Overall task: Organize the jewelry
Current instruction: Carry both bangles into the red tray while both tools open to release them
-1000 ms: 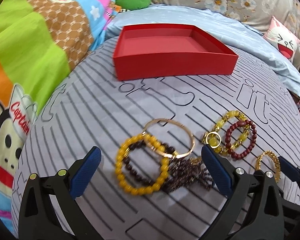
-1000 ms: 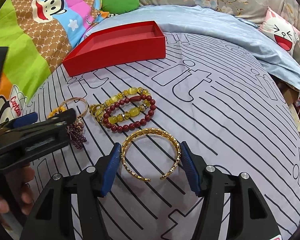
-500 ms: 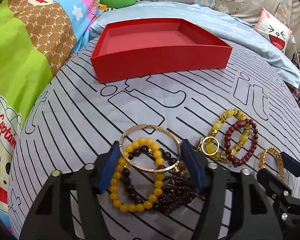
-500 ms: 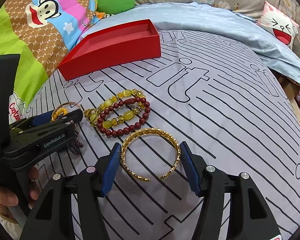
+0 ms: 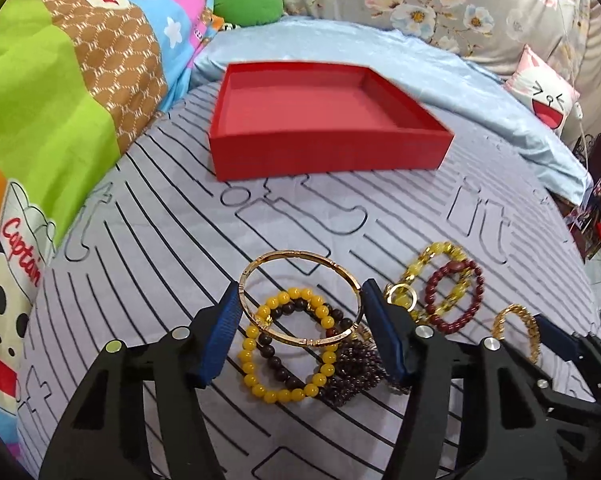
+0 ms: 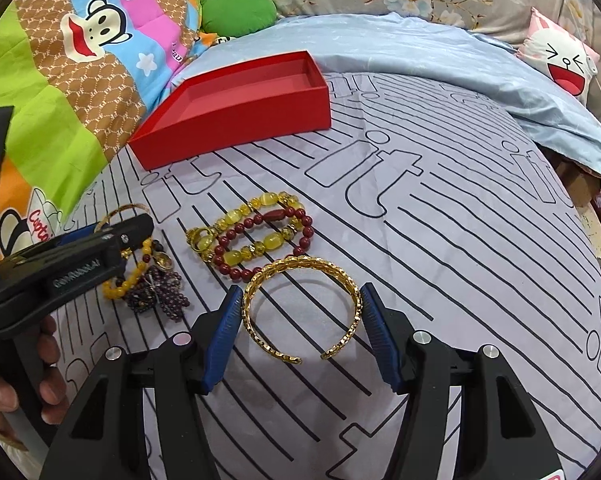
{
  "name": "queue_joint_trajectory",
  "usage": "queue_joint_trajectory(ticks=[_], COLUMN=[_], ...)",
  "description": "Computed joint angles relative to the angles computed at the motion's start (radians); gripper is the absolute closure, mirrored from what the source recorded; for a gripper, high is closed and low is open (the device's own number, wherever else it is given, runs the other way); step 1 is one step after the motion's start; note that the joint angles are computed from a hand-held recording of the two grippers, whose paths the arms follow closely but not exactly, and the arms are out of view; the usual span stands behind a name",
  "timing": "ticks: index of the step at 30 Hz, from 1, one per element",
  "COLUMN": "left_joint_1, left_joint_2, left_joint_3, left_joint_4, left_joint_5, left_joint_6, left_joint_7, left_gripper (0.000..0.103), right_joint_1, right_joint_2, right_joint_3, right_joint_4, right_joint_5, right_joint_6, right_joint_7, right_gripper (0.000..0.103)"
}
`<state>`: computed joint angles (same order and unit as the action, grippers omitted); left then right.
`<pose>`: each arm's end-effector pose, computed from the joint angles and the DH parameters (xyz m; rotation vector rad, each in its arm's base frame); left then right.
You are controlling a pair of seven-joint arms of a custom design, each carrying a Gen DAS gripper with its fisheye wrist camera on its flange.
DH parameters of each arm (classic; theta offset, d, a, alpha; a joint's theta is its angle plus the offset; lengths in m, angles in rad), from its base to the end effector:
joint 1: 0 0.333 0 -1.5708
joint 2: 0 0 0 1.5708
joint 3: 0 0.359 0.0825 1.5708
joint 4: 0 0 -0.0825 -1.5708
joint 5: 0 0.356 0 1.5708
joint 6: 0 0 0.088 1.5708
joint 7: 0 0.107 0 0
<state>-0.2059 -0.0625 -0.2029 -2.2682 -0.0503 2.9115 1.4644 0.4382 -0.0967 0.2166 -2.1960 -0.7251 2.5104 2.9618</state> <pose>0.4886 -0.2107 0.5267 -1.6260 2.1192 -0.8596 0.4066 0.3232 0.5241 -1.6064 2.0121 -0.6027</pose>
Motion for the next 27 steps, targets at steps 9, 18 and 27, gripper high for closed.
queue_joint_trajectory(ticks=[9,18,27], left_joint_1=[0.002,0.021,-0.002], left_joint_2=[-0.025,0.122,0.428], left_joint_3=[0.006,0.01,0.031], left_joint_4=[0.057,0.283,0.714], left_joint_5=[-0.012,0.182,0.176], left_joint_6=[-0.008,-0.018,-0.118], left_joint_7=[0.041,-0.054,-0.006], left_gripper=[0.045,0.045,0.045], right_joint_1=[-0.021,-0.067,-0.116], right_joint_2=[0.007,0.154,0.475], right_joint_3=[-0.019,-0.1,-0.137], right_joint_4=[0.05,0.272,0.697], right_joint_5=[0.003,0.142,0.492], right_joint_6=[0.061,0.16,0.077], right_joint_7=[-0.088,-0.39,-0.796], right_gripper=[0.045,0.045,0.045])
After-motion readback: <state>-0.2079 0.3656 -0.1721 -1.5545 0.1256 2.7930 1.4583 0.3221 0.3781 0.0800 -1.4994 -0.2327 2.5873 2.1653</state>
